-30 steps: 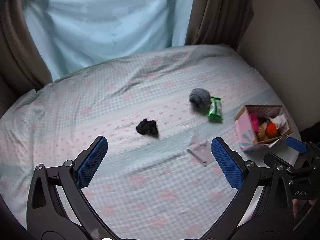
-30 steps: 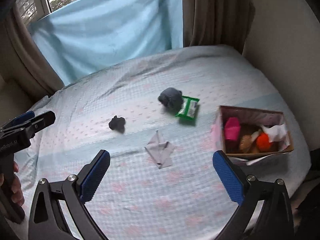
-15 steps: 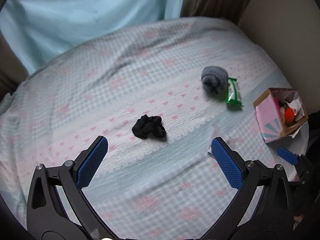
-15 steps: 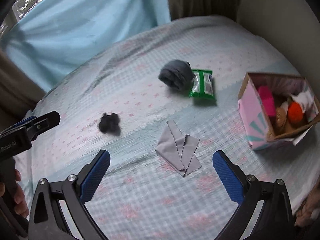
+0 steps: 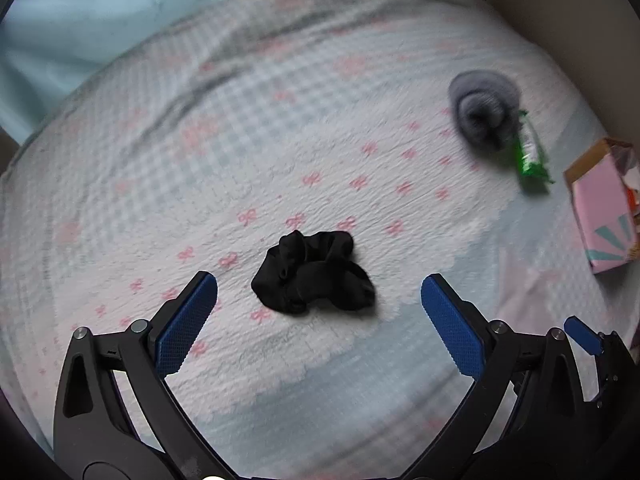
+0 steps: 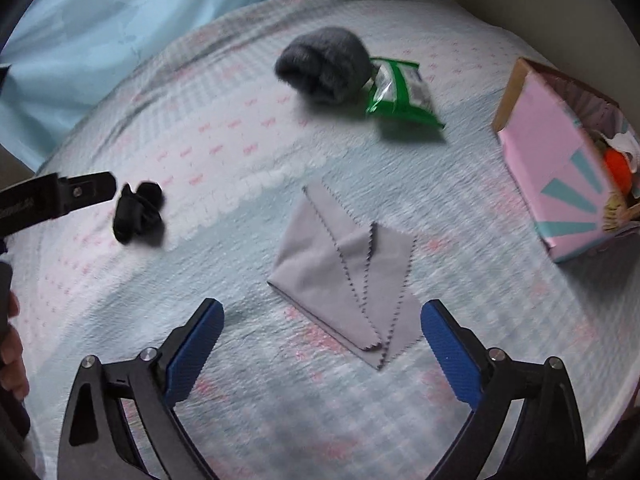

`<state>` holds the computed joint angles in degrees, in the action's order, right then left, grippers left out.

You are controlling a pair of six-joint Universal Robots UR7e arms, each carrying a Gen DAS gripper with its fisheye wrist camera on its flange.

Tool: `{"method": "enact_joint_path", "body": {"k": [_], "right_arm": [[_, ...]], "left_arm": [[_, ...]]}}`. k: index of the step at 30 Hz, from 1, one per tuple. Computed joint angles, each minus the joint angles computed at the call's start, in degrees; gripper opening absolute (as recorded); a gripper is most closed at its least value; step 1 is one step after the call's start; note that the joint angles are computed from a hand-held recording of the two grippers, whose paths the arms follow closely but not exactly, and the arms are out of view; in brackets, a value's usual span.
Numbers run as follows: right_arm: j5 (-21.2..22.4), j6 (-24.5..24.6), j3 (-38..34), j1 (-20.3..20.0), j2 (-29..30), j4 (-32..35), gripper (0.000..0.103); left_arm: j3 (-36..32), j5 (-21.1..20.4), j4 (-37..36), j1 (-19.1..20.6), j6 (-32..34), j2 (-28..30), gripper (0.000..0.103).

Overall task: Organize soft objects
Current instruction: 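Withdraw both tools and move toward the black sock and grey cloth, then grasp the black sock with the left tool while the right tool grasps the grey cloth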

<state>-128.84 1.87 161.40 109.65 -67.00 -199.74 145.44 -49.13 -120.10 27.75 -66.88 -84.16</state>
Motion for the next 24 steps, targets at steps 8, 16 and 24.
{"method": "enact_joint_path", "body": {"k": [8, 16, 24], "right_arm": [[-1.26, -7.77, -1.74, -3.36, 12.16, -10.73, 0.081], [-0.41, -16.10, -2.45, -4.67, 15.14, -16.98, 0.065], [3.23, -16.65, -2.05, -8.52, 9.28, -12.65, 0.034]], "left_arm": [[0.63, -0.28, -9.72, 6.17, 5.81, 6.42, 0.094], [0.61, 0.43, -11.90, 9.10, 6.81, 8.20, 0.066], [-0.58, 0.94, -11.82, 9.04, 9.06, 9.35, 0.018]]}}
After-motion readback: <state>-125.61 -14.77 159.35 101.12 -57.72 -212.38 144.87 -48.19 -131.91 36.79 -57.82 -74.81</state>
